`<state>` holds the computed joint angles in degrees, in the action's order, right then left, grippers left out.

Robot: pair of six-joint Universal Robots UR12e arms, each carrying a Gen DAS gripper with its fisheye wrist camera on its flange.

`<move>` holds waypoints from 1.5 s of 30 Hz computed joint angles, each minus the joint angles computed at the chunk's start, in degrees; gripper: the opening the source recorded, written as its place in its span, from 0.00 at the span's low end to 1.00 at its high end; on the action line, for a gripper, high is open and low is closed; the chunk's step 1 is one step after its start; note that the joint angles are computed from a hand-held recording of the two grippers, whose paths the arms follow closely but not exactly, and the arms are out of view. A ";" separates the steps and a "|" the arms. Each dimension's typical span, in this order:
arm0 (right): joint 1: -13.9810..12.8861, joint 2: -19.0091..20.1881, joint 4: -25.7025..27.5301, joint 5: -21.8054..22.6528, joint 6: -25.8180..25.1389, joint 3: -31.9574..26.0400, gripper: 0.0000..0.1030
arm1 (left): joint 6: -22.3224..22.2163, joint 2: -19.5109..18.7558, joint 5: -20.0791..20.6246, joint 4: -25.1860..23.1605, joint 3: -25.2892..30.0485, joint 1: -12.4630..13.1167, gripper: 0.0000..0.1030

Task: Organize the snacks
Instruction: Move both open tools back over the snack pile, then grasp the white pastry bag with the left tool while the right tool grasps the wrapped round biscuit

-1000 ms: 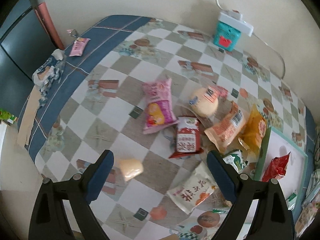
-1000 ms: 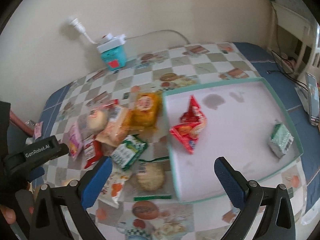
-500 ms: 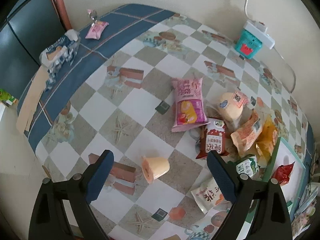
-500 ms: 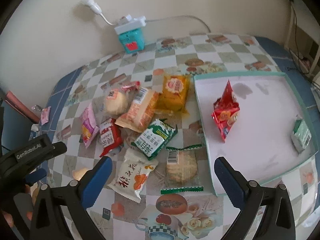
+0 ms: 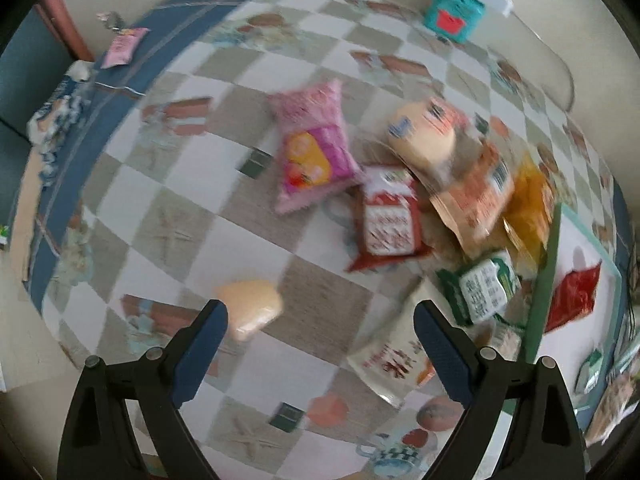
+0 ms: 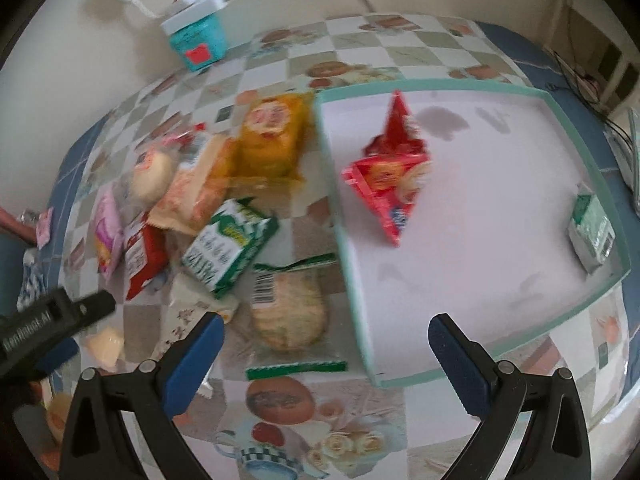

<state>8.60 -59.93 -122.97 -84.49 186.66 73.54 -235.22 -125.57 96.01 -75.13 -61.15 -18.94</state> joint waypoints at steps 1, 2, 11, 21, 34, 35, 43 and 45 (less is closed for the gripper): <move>-0.24 0.02 0.16 -0.33 0.55 -0.08 1.00 | 0.62 -0.37 -0.75 -0.31 0.41 -0.02 0.92; -0.46 0.05 0.39 -0.93 1.05 -0.17 1.00 | 1.39 -0.91 -1.31 -1.01 1.09 -0.13 0.92; -1.43 0.39 2.63 -4.24 3.95 -0.88 1.00 | 7.46 -4.11 -3.12 -4.65 5.59 -1.22 0.92; -1.50 0.50 3.72 -4.22 4.44 -1.19 1.00 | 11.33 -7.65 -2.11 -9.48 11.00 -2.75 0.91; -1.51 0.55 4.07 -4.46 4.97 -1.33 1.00 | 12.50 -11.83 -3.41 -11.15 16.51 -4.55 0.66; -1.47 0.56 4.05 -4.48 4.94 -1.32 1.00 | 12.68 -11.97 -3.42 -11.10 16.72 -4.53 0.65; -0.92 0.67 2.79 -4.99 3.85 -1.13 1.00 | 10.16 -11.33 -3.63 -10.64 16.23 -3.50 0.54; -0.60 0.74 1.92 -4.65 2.55 -1.06 1.00 | 9.15 -11.09 -3.80 -10.45 15.79 -3.32 0.54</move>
<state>8.00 -59.19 -121.05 -89.14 189.21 72.49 -226.07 -136.67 92.22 -85.58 -45.35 -22.26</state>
